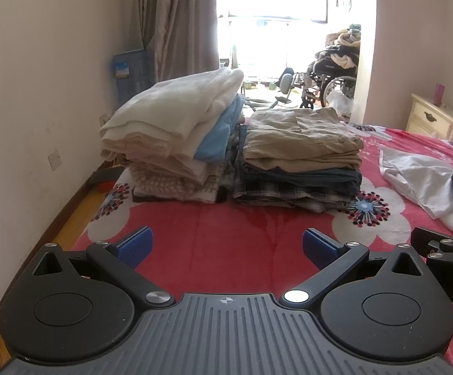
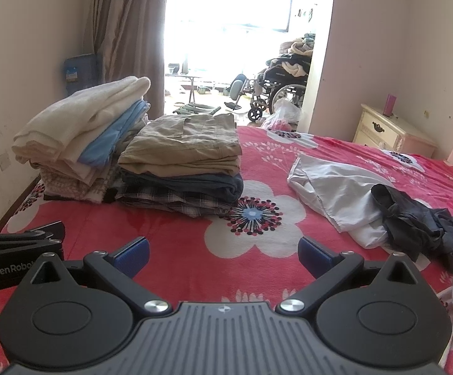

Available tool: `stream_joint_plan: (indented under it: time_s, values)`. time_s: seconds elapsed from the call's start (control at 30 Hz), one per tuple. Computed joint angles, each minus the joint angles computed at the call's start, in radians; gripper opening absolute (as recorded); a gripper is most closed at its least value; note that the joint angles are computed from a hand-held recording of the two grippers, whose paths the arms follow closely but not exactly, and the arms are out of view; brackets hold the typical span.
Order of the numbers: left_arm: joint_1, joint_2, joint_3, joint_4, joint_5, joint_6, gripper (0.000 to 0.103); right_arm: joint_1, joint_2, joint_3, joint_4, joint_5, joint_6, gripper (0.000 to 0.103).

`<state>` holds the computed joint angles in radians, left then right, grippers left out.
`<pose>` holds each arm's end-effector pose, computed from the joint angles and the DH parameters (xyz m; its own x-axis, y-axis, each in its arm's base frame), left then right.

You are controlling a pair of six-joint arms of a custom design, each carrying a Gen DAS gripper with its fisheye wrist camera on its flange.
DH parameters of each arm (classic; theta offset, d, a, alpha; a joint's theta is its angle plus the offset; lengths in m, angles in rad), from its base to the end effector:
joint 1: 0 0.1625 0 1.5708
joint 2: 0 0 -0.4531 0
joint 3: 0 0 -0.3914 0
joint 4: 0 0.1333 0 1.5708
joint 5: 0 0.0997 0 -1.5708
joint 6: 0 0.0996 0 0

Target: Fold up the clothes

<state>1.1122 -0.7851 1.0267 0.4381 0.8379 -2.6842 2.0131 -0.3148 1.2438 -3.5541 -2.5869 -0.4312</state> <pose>-0.1286 -0.7121 0.2651 -0.6817 0.1255 -0.7208 0.6457 0.5664 -0.5121 0.3692 -0.6660 0.0501 -0.6315 0.2156 0.7448 -0.5232 0.5905 -0.6145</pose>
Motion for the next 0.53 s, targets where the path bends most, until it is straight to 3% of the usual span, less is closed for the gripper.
stream_joint_plan:
  time_s: [0.53]
  values:
    - [0.000, 0.002, 0.000, 0.002, -0.004, -0.001, 0.103, 0.001, 0.007, -0.006, 0.008, -0.002, 0.000, 0.103]
